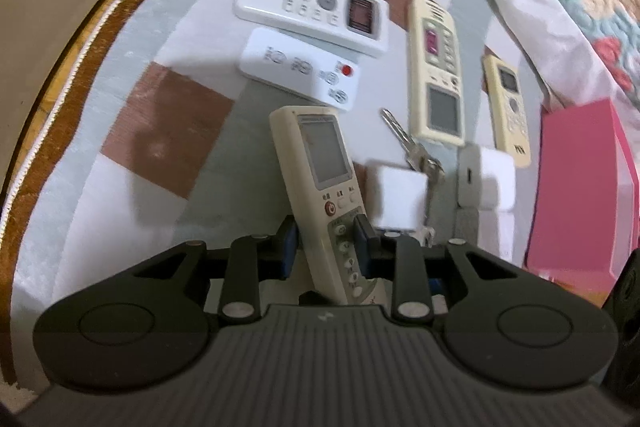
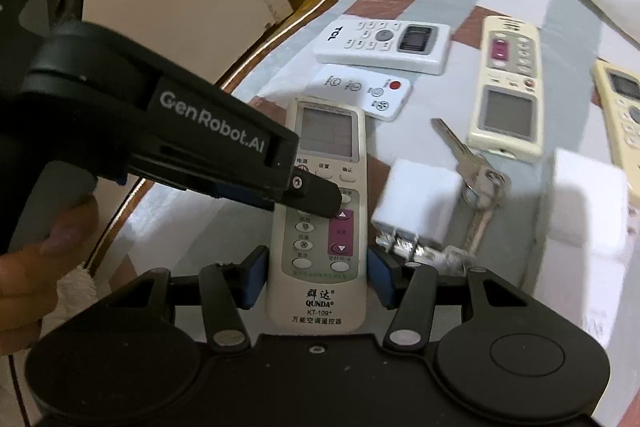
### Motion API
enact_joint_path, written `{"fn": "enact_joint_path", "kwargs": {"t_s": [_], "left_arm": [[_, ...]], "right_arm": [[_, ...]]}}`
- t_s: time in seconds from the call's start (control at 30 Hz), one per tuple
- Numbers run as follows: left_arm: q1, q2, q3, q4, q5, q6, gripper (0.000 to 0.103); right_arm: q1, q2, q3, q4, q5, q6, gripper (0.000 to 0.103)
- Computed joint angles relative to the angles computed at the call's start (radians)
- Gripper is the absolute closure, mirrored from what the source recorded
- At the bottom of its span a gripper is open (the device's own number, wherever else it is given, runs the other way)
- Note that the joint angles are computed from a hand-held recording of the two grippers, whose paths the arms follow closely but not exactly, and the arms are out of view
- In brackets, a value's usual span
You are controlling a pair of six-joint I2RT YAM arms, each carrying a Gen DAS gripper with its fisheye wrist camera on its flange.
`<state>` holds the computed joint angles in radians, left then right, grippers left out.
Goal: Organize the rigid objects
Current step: 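Lift the cream remote with the left gripper and lower it into the pink box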
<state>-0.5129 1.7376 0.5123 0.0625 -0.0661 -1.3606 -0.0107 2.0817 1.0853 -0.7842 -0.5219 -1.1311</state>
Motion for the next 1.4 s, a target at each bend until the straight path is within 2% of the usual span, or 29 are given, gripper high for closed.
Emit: {"fn": "enact_joint_path", "kwargs": {"t_s": [0.2,0.33,0.4,0.5,0.67,0.9,1.03,1.23,1.3,1.4], "left_arm": [[-0.129,-0.022,0.084,-0.134,-0.103,-0.015,0.075],[-0.191,-0.100,0.130,-0.236,-0.161,-0.014,0.075],[-0.204,-0.139,0.155,-0.276,-0.166,0.006,0.075],[-0.219,-0.169,0.227,-0.348,-0.161,0.051,0.076],[-0.233,-0.130,0.420,-0.488,-0.141,0.133,0.077],[-0.260,0.001,0.750,-0.636,-0.173,0.268,0.077],[-0.268,0.116,0.946,-0.673,-0.180,0.359,0.077],[-0.243,0.302,1.181,-0.639,-0.090,0.463,0.077],[-0.232,0.385,1.286,-0.645,-0.053,0.492,0.077],[-0.213,0.523,1.469,-0.666,-0.012,0.533,0.077]], "right_arm": [[-0.080,-0.036,-0.043,0.001,-0.035,-0.015,0.045],[-0.147,-0.103,-0.060,-0.034,-0.079,-0.073,0.045],[-0.182,-0.146,-0.051,-0.075,-0.089,-0.101,0.045],[-0.231,-0.173,0.017,-0.182,-0.089,-0.077,0.045],[-0.306,-0.196,0.142,-0.320,-0.083,-0.079,0.045],[-0.398,-0.197,0.328,-0.414,-0.113,-0.071,0.045],[-0.447,-0.165,0.449,-0.423,-0.113,-0.055,0.045],[-0.515,-0.021,0.702,-0.465,-0.087,-0.009,0.045],[-0.519,0.023,0.774,-0.461,-0.065,0.015,0.045],[-0.515,0.154,0.968,-0.496,-0.035,0.088,0.045]]}}
